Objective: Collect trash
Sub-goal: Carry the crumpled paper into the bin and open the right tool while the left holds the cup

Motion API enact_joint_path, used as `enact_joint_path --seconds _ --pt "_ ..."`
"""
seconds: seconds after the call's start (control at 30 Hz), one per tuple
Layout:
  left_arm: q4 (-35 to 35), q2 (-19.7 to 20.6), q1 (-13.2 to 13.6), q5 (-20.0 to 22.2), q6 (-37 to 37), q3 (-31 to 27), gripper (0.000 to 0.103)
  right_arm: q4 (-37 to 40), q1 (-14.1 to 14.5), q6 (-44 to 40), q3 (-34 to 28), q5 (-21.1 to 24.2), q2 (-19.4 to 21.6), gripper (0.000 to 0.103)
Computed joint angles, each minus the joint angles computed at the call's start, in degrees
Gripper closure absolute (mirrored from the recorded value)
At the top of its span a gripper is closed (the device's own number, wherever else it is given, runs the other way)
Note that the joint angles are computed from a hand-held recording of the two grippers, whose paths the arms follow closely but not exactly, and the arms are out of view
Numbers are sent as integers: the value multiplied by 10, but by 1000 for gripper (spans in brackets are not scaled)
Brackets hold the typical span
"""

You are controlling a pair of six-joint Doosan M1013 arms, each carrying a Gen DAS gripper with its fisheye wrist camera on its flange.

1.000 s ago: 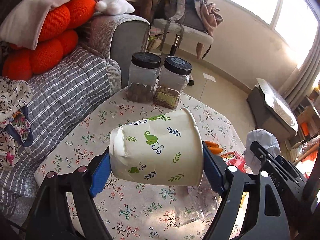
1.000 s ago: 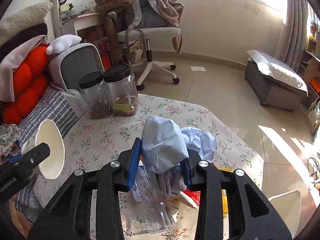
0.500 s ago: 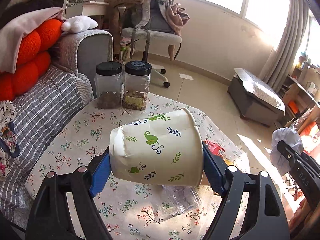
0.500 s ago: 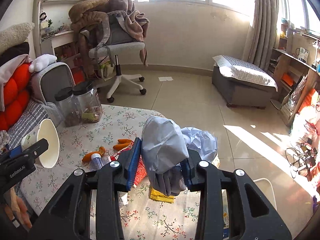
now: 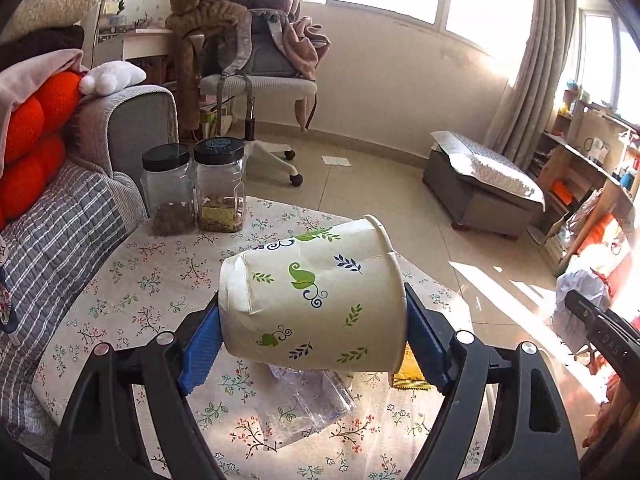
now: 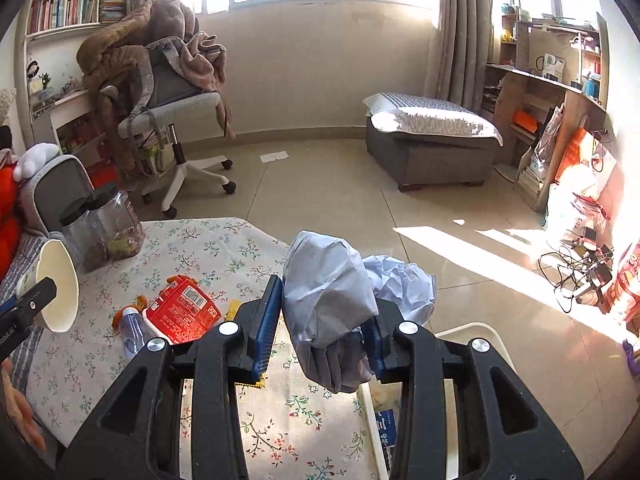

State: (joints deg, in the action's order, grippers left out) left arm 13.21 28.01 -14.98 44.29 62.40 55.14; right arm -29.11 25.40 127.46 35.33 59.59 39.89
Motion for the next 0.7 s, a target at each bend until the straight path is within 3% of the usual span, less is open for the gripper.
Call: enact_joint_path --seconds 0.37,0.7 --pt "-15 15 -24 0 28 -16 24 -28 -18 42 66 -2 -38 67" --pt "-32 31 -53 2 64 -35 24 -39 -44 74 126 28 -71 65"
